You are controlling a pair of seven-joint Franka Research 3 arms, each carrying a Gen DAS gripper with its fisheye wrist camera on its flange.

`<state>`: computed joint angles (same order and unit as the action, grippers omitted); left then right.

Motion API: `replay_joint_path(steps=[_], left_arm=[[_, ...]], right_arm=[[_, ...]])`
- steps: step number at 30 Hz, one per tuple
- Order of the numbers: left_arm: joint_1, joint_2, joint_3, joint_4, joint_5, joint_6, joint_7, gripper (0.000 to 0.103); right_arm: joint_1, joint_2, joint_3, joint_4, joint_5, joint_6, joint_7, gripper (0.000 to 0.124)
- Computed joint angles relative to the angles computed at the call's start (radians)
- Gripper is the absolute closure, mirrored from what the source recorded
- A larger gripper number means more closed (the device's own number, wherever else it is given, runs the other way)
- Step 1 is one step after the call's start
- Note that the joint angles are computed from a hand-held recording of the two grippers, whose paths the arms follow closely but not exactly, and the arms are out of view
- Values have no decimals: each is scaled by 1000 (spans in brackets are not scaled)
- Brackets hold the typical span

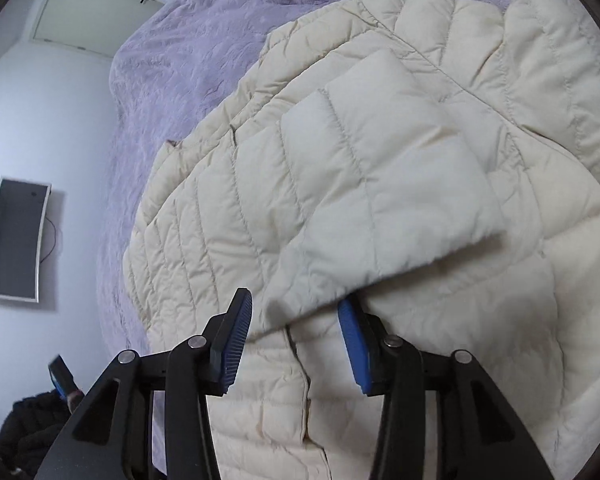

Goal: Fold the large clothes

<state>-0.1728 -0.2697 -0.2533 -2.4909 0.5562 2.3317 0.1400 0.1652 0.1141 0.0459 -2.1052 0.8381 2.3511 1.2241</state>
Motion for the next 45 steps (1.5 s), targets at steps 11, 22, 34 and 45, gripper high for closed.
replay_joint_path(steps=[11,22,34,45], left_arm=[[-69,337,5,303,63,-20,15,0],[-88,354,38,289,62,-5,-26,0],[-103,339,28,286,48,-34,-40,0],[-131,270,-7,333,-10,-93,62,0]], right_arm=[[48,77,2,66,-187,219,-7,97],[-21,185,37,143,-139,203,-100,103],[-81,85,0,49,-16,125,-114,99],[-126,-42,-64,-48,13,11,-113,72]])
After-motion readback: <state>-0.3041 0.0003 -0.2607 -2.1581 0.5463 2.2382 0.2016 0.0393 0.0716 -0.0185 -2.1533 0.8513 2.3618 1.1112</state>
